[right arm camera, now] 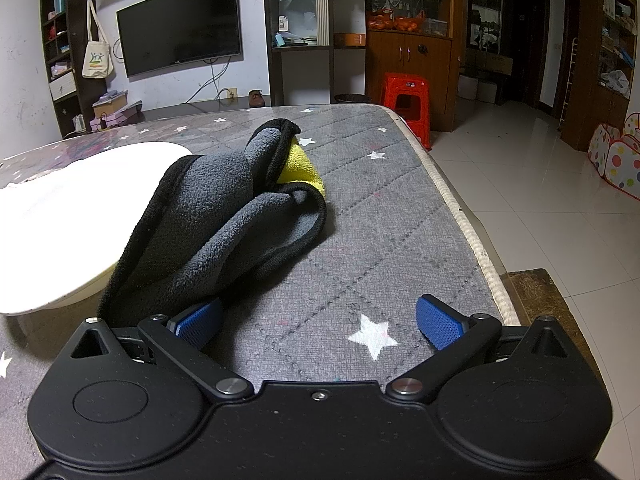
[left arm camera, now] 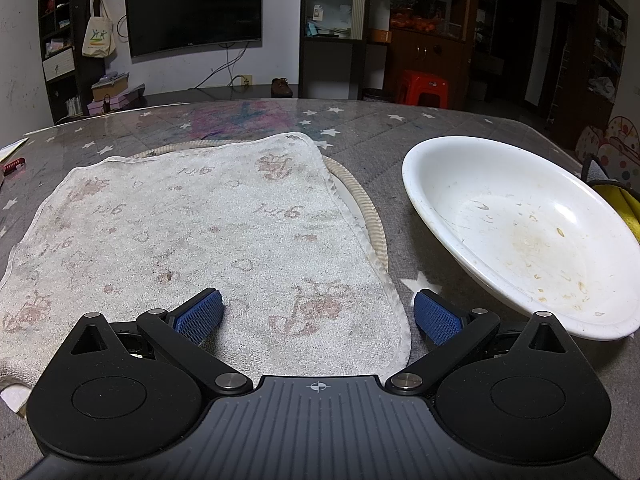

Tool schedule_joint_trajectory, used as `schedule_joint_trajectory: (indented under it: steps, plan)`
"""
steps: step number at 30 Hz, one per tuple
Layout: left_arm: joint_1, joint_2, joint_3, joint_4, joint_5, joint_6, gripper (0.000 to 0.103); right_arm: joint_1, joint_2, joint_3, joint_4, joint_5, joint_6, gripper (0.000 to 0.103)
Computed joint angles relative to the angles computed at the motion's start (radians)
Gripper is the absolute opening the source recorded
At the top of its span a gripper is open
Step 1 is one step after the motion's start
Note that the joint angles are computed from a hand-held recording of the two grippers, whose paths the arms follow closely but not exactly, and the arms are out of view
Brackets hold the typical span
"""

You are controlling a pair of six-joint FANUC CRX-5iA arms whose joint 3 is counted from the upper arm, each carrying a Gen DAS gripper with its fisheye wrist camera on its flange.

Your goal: Clean bowl

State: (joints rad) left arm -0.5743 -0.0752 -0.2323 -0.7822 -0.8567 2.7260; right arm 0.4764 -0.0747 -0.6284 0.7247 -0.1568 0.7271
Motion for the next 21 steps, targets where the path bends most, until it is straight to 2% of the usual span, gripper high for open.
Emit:
schedule_joint_trajectory:
  steps: [21]
  plan:
    - [-0.001, 0.001, 0.001, 0.0, -0.001, 0.001, 0.103, -0.001, 0.001, 0.001, -0.002, 0.0, 0.003, 0.103]
